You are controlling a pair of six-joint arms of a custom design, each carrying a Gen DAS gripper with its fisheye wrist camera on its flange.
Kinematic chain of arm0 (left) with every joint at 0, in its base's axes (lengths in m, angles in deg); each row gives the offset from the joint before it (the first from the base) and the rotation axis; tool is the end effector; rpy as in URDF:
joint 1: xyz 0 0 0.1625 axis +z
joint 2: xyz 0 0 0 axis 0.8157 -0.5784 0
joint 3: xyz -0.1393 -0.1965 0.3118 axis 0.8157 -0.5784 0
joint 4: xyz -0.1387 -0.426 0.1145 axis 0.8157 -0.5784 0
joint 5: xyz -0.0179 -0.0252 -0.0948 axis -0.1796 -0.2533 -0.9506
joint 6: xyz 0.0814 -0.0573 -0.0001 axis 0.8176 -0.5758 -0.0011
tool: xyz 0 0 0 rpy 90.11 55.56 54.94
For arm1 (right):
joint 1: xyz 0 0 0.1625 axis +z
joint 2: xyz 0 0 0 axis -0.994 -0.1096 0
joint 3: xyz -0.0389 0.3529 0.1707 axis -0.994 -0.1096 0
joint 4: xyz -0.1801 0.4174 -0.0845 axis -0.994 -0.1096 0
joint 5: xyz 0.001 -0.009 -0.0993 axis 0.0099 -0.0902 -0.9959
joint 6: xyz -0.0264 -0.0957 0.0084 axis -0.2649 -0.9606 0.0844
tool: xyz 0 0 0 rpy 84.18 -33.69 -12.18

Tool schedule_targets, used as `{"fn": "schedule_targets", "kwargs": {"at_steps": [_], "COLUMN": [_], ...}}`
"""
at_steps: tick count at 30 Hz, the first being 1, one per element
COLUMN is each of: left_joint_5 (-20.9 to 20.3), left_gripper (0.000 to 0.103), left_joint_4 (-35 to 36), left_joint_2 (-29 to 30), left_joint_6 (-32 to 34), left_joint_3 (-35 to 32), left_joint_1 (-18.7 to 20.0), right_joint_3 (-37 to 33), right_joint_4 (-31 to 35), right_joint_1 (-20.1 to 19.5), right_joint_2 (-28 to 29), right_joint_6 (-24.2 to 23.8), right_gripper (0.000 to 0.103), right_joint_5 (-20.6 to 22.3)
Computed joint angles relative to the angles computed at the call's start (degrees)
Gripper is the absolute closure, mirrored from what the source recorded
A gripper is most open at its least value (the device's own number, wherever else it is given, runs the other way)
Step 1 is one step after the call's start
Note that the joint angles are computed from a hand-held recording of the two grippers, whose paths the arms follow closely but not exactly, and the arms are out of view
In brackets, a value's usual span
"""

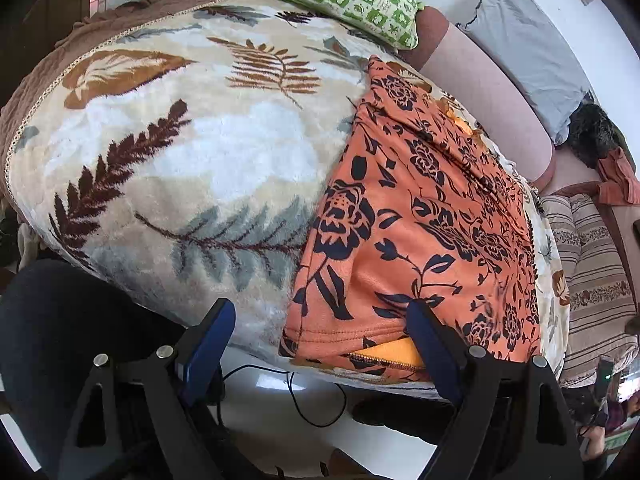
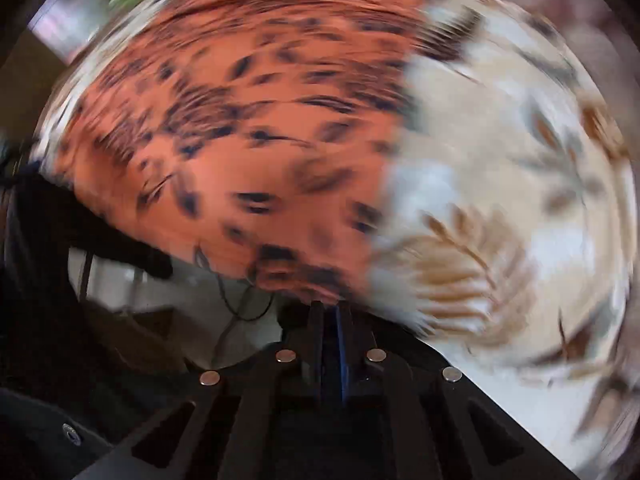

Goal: Fold small clothes

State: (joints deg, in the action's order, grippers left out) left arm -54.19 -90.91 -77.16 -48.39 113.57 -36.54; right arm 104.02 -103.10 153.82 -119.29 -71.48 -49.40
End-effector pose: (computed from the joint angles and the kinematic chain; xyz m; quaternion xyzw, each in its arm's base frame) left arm -0.1616 -0.2541 0.1978 -0.0686 0.9398 -0.2688 0.1997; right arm -0.0018 -0.2602 0.3798 0.1151 -0.9452 0.0527 0.3008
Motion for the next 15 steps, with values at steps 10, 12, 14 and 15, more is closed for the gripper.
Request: {"fn": "schedule_targets", "kwargs": {"at_steps": [10, 12, 14, 15], "left_joint_5": [-2.4, -1.99, -1.92, -2.17], "left_gripper": [0.016, 0.016, 0.016, 0.016], "left_joint_4": [-6.93, -5.26, -2.35, -1.14], "left_joint_2": [2.37, 4.0, 6.22, 6.96], "left_joint_6": [2.05, 0.95, -0.16, -0.62], "left_joint_3": [2.5, 1.75, 0.54, 0.12], "left_joint_1": [2.71, 2.54, 2.31, 2.09], "right_joint_3": [-1.83, -0.73, 0.5, 0.9], "right_joint_4": [-0.78, -3.22, -5.05, -5.28], "right_joint_1": [-10.1, -9.8, -8.57, -9.46], "right_joint_2": [-3.1, -2.12, -1.88, -2.17], "right_joint_6": [9.9, 11.19, 12.71, 12.08], "right_gripper": [0.0, 0.0, 0.0, 0.0], "right_joint_5": [26.04, 25.44, 24.81, 25.47]}}
